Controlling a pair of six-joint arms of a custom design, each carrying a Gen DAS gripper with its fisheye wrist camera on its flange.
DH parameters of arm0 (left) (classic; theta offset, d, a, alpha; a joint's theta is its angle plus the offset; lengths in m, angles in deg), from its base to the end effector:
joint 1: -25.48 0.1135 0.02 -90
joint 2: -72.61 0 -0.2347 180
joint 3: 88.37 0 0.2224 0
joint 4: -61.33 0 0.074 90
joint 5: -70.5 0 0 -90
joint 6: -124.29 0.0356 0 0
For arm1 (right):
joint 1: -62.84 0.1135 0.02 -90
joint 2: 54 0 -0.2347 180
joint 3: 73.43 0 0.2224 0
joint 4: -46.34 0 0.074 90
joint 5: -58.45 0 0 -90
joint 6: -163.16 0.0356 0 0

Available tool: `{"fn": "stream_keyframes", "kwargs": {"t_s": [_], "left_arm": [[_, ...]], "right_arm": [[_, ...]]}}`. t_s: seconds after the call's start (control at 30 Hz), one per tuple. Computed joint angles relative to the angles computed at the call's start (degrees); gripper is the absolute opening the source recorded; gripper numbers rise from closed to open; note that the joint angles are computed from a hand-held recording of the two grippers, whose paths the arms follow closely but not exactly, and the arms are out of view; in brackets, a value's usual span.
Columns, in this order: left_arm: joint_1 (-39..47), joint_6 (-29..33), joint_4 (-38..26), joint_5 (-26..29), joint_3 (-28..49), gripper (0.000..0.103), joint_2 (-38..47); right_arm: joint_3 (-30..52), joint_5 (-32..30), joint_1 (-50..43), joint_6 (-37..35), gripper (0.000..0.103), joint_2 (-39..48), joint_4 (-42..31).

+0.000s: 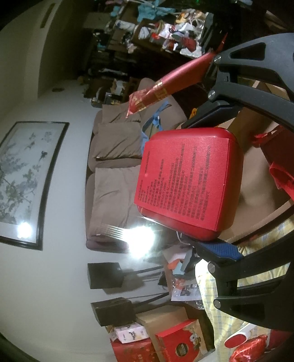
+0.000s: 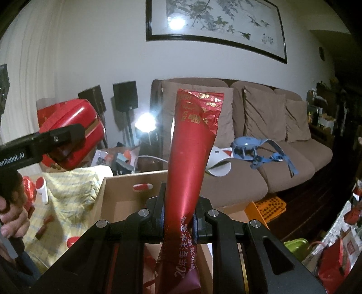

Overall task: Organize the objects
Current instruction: 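Carry the red case with left tool while right tool carries the tall red packet over the box, then lower the tall red packet into the box with right tool while left tool lowers the red case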

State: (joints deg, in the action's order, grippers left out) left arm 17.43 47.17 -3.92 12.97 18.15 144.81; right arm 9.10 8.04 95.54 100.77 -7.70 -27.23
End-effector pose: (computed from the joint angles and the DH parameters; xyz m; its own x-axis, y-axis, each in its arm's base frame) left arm 0.2163 -0.0499 0.4089 -0.3681 0.2420 -0.8977 0.6731 0.7354 -0.0778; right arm 0.1115 0.0446 0.3531 -0.4476 0.1370 -0.8837 0.2455 0.9691 0.0259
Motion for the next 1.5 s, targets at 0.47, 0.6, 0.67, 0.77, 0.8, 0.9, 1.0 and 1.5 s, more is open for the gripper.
{"fn": "stream_keyframes", "kwargs": {"t_s": [0.47, 0.6, 0.67, 0.77, 0.8, 0.9, 1.0, 1.5], "left_arm": [[-0.26, 0.45, -0.80, -0.51, 0.22, 0.083, 1.91], [-0.17, 0.52, -0.85, -0.53, 0.29, 0.083, 2.23], [-0.28, 0.63, -1.24, -0.68, 0.55, 0.083, 2.75], [-0.22, 0.94, -2.47, -0.42, 1.43, 0.083, 4.37], [-0.19, 1.05, -2.52, -0.50, 1.35, 0.083, 4.72], [-0.45, 1.00, -2.52, -1.30, 1.17, 0.083, 5.31], [-0.50, 1.16, -2.79, -1.29, 1.07, 0.083, 5.46], [-1.28, 1.64, -3.88, -2.07, 1.51, 0.083, 6.45]], "right_arm": [[-1.21, -2.60, -1.54, -0.64, 0.016, 0.71, 0.47], [-1.28, -3.22, -1.79, -0.74, 0.016, 1.03, 0.43], [-1.70, -4.73, -2.76, -1.22, 0.016, 1.17, 0.71], [-1.91, -6.18, -4.21, -1.69, 0.016, 1.82, 0.64], [-1.99, -6.67, -4.51, -1.70, 0.016, 2.14, 0.64], [-2.08, -6.99, -4.55, -1.87, 0.016, 2.47, 0.58], [-2.07, -7.03, -4.13, -1.63, 0.016, 2.67, 0.32], [-2.57, -9.35, -4.59, -2.19, 0.016, 4.16, 0.30]]}}
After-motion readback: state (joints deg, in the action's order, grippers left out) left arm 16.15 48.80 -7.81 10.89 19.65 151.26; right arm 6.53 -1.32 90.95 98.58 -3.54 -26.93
